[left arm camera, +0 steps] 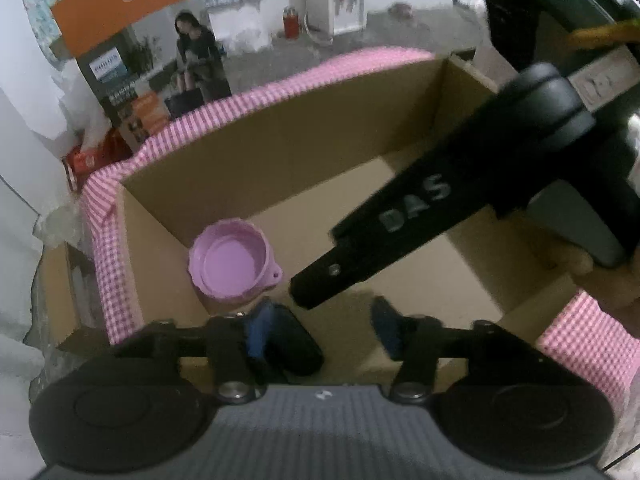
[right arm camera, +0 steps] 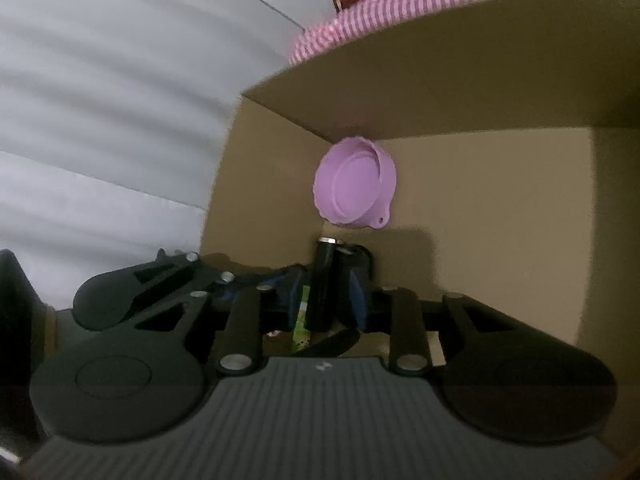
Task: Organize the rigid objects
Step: 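Move the right gripper back to the green dropper bottle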
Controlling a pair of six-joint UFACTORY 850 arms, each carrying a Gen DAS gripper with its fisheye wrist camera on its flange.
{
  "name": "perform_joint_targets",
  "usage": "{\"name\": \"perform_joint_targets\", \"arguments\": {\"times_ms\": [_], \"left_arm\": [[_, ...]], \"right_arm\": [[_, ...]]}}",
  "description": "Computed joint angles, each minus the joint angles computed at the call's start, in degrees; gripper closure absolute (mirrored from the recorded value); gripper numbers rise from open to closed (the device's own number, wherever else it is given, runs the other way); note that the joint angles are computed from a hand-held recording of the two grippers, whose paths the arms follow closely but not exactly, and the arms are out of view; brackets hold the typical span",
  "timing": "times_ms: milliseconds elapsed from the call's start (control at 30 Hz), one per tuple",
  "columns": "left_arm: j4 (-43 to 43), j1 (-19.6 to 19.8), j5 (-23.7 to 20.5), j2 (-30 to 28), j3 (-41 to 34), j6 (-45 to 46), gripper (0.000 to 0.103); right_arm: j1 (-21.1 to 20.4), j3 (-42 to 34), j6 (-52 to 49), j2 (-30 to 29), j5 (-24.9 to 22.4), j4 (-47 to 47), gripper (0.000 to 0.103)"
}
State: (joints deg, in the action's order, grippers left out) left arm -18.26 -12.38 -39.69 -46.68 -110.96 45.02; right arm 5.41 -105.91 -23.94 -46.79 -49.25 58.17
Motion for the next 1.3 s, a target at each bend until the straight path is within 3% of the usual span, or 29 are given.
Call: {"name": "perform_joint_targets", "arguments": {"times_ms": [100,167,367,467,600,800,1000,1067,1300], "left_arm": [[-5.52,0.55,4.04,4.98,6.2,5.1,0.032],[-10.59,1.06,6.88,8.81,10.81,9.86,0.028],[-35.0,3.26,12.67,21.61,25.92,32.9,0.015],[-47.14,4.23,12.06,26.88,33.0,45.09,0.011],[-54.7,4.42,9.45,31.07,41.14,53.27,0.01],[-61.78,2.63,8.6,30.83,48.86,61.69,0.011],[-81.53,-1.79,15.77,29.14,54.13,86.15,0.019],[-87.14,-2.9,16.82,28.55,54.93,92.7,0.023],[-81.9,-2.57,15.41,26.2,53.84,87.55,0.045]], "right_arm": [[-0.17,5.87,-4.6,5.31,3.9,1.4,0.069],[-0.5,10.44,-8.61,9.7,6.93,3.31,0.055],[-1.66,29.04,-27.97,27.16,16.49,17.36,0.037],[-2.31,38.44,-39.08,35.73,20.07,26.59,0.025],[-1.72,50.28,-54.69,45.11,25.09,40.04,0.017],[0.81,63.53,-70.88,52.15,29.08,59.24,0.017],[4.92,67.86,-81.72,50.65,30.73,74.71,0.022],[6.42,67.88,-86.89,49.72,32.05,80.85,0.031],[9.25,63.8,-96.4,45.05,33.95,87.46,0.054]]}}
